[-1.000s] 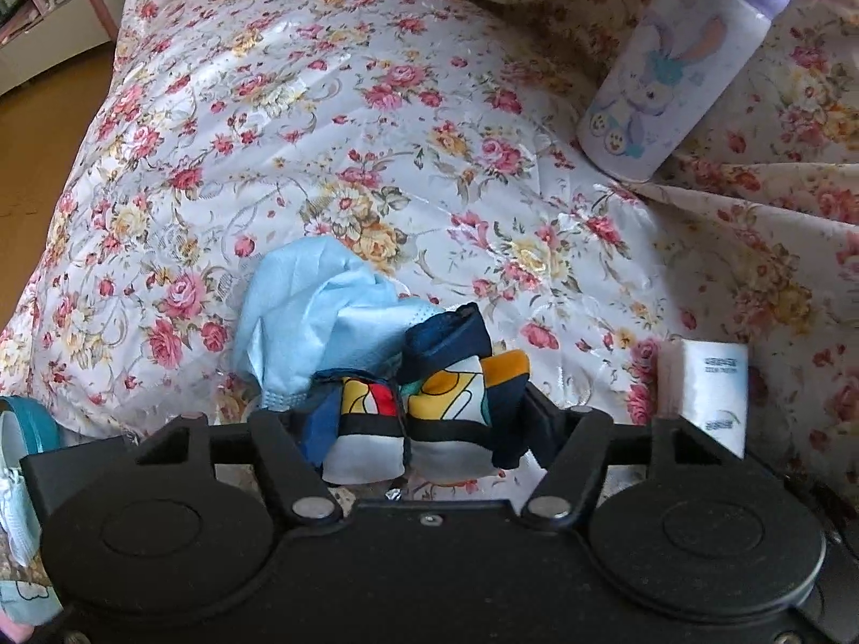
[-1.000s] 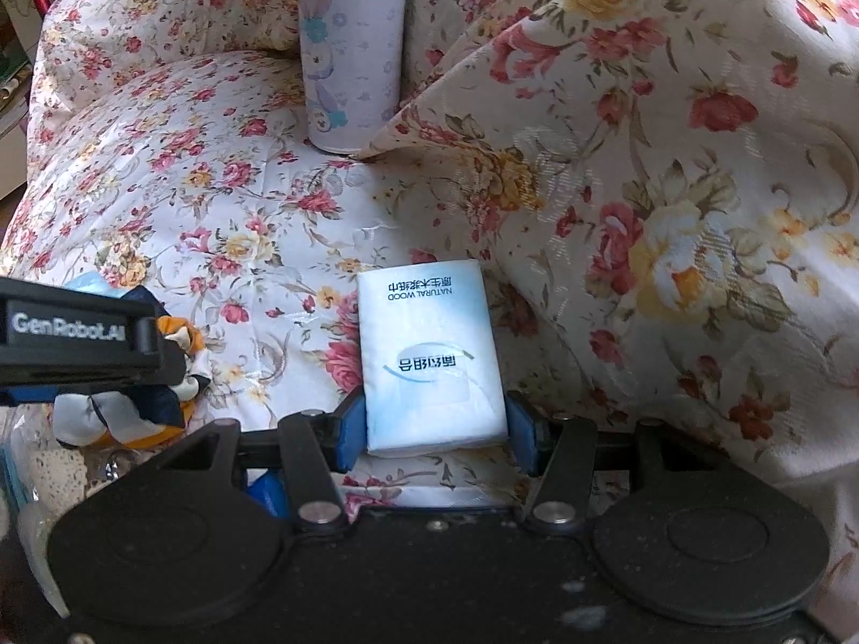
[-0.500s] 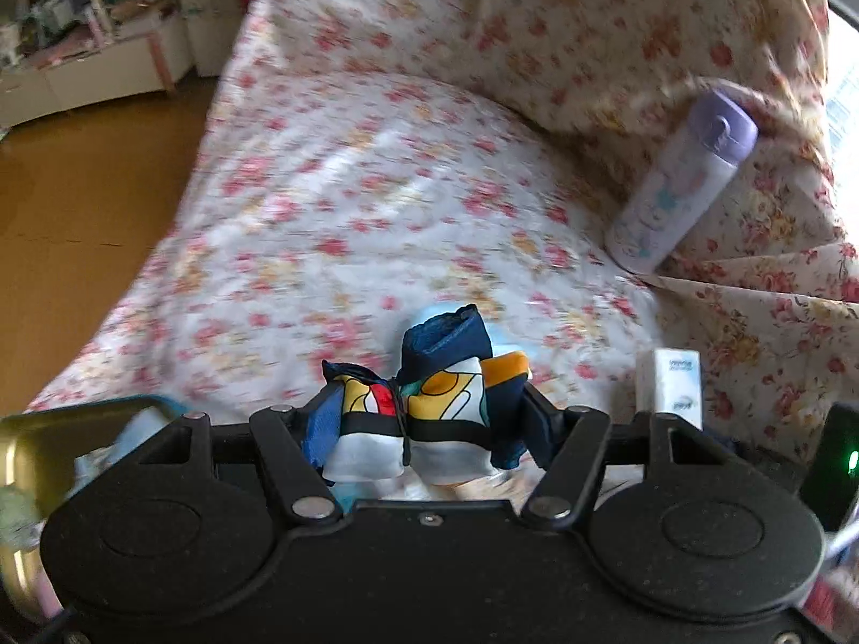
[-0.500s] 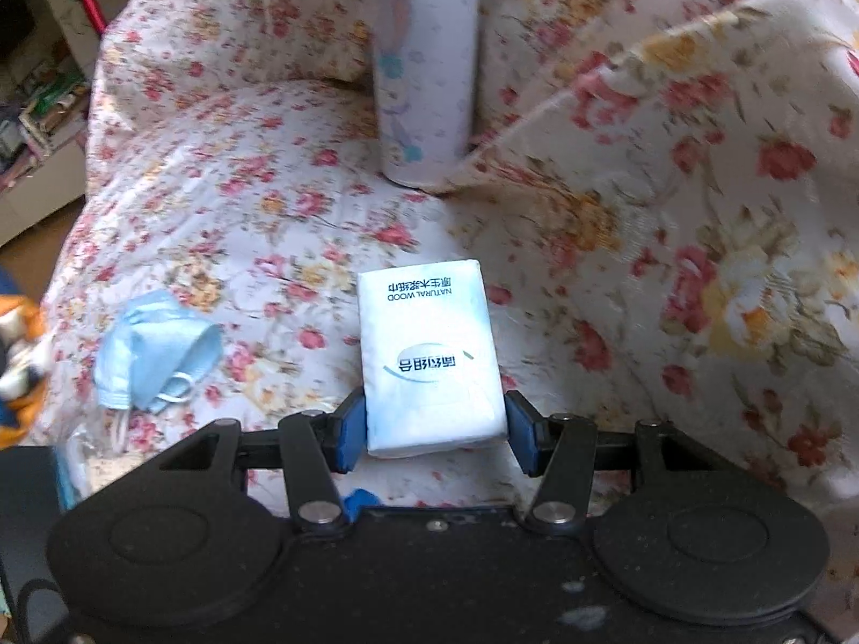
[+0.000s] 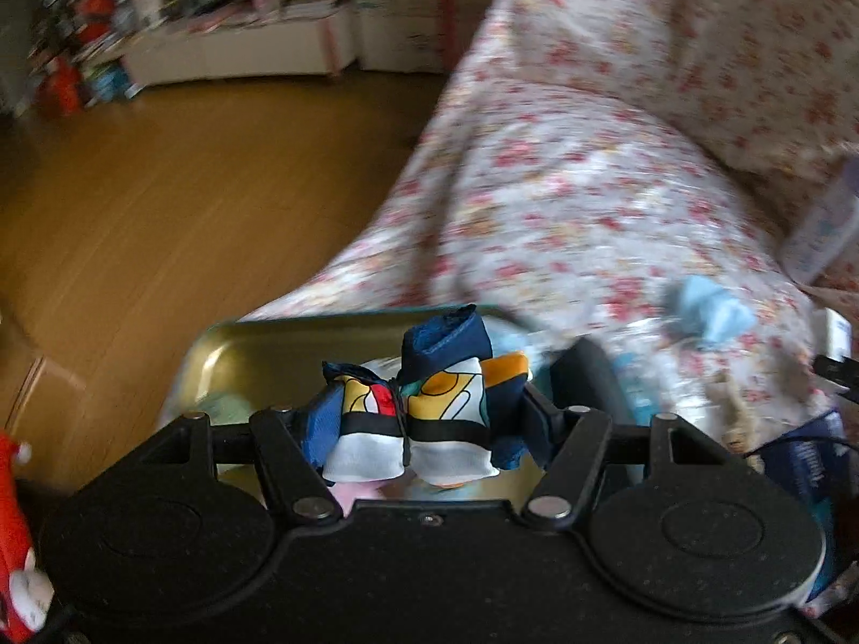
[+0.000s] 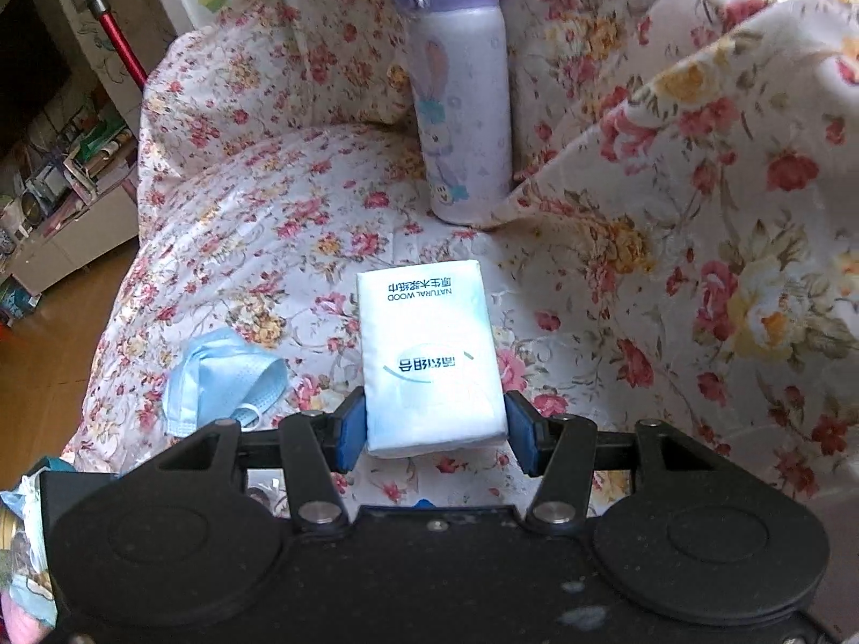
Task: Organize soft objects
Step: 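Carry cloth into tin tray with left tool while right tool places tissue pack there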
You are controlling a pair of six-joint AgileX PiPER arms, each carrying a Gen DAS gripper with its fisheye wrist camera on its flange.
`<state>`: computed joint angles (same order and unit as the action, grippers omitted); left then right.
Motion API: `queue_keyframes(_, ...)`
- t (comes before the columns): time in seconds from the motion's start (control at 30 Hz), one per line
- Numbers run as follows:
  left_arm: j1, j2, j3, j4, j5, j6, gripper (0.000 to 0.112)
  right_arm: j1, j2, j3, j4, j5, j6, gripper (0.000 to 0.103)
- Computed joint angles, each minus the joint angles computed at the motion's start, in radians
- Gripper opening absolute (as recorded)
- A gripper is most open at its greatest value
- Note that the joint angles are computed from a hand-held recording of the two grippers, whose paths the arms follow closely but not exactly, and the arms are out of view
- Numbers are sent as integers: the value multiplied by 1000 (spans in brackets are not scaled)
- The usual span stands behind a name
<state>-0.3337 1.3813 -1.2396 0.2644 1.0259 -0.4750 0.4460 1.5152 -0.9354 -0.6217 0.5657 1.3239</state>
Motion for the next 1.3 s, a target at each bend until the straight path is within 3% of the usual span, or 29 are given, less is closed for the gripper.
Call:
queue_keyframes(0.23, 227, -101, 135, -73, -50, 106, 62, 165, -106, 56, -227, 58, 173, 52)
queue_keyframes(0.47, 375, -130, 210, -169, -108, 237, 62, 380, -161, 26, -363, 156, 209, 52)
queue_keyframes(0.73, 417, -61, 173, -240, -152, 320, 62, 639, -171, -76, -301, 312, 242, 52)
queue_keyframes(1.03, 390, 20, 130, -221, -186, 326, 62, 741, 147, -527, 102, 488, -58, 52)
queue_keyframes(1.3, 395, 119, 80, -197, -197, 338, 62, 765, 396, -882, 130, 605, -194, 53)
